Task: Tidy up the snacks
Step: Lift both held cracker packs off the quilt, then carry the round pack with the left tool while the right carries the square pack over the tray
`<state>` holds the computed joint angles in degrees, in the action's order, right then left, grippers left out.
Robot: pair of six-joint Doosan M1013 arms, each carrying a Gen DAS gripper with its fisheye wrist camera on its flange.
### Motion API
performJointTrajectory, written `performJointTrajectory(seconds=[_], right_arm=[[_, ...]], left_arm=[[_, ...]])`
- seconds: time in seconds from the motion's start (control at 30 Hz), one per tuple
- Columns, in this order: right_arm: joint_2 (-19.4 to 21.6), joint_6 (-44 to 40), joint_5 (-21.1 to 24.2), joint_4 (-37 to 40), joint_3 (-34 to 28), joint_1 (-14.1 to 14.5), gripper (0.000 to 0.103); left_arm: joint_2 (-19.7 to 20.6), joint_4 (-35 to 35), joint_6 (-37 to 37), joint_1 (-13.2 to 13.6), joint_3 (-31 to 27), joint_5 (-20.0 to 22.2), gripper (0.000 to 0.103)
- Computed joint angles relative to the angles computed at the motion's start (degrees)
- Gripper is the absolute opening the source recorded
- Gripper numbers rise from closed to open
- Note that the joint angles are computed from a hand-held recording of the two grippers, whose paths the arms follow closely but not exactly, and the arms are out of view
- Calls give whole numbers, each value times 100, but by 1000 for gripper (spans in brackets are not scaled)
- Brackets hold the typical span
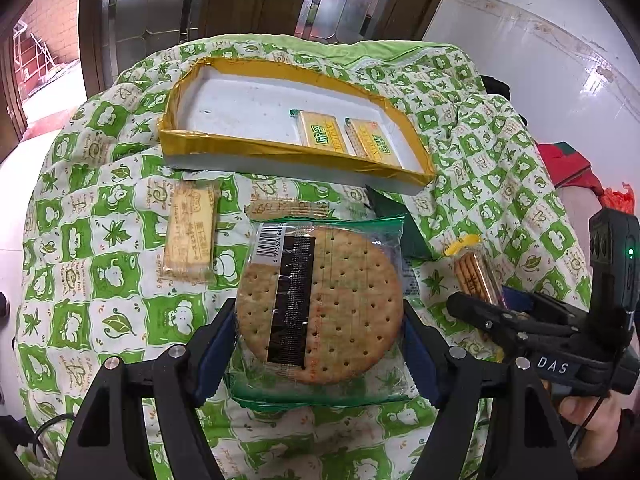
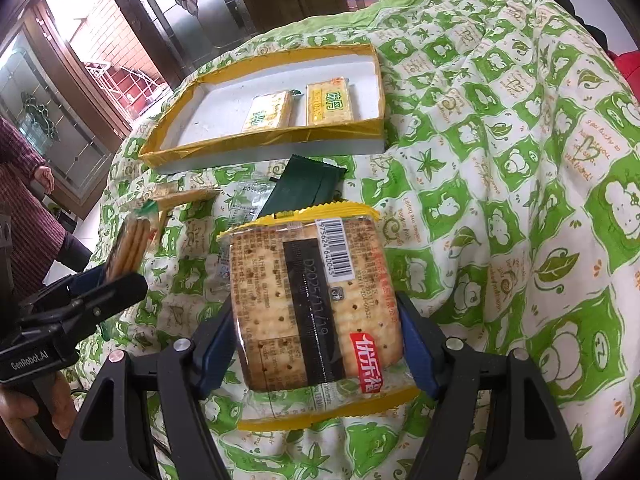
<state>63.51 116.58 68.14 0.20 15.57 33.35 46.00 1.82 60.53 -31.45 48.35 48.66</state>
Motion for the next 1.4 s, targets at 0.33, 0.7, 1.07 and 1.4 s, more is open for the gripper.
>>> performJointTrajectory(seconds=[0.33, 0.7, 1.07, 1.4], right_arm=[[-202, 242, -356, -132, 386, -21, 73], [-172, 229, -379, 3, 303, -47, 73], [-300, 392, -647, -125, 497, -66, 73], [-225, 393, -534, -182, 332, -70, 73]], left_arm=[[30, 12, 34, -35, -75, 21, 79], [159, -14, 107, -19, -341, 183, 79], [209, -69, 177, -10, -492, 198, 79], [232, -137, 221, 7, -542, 173, 79]])
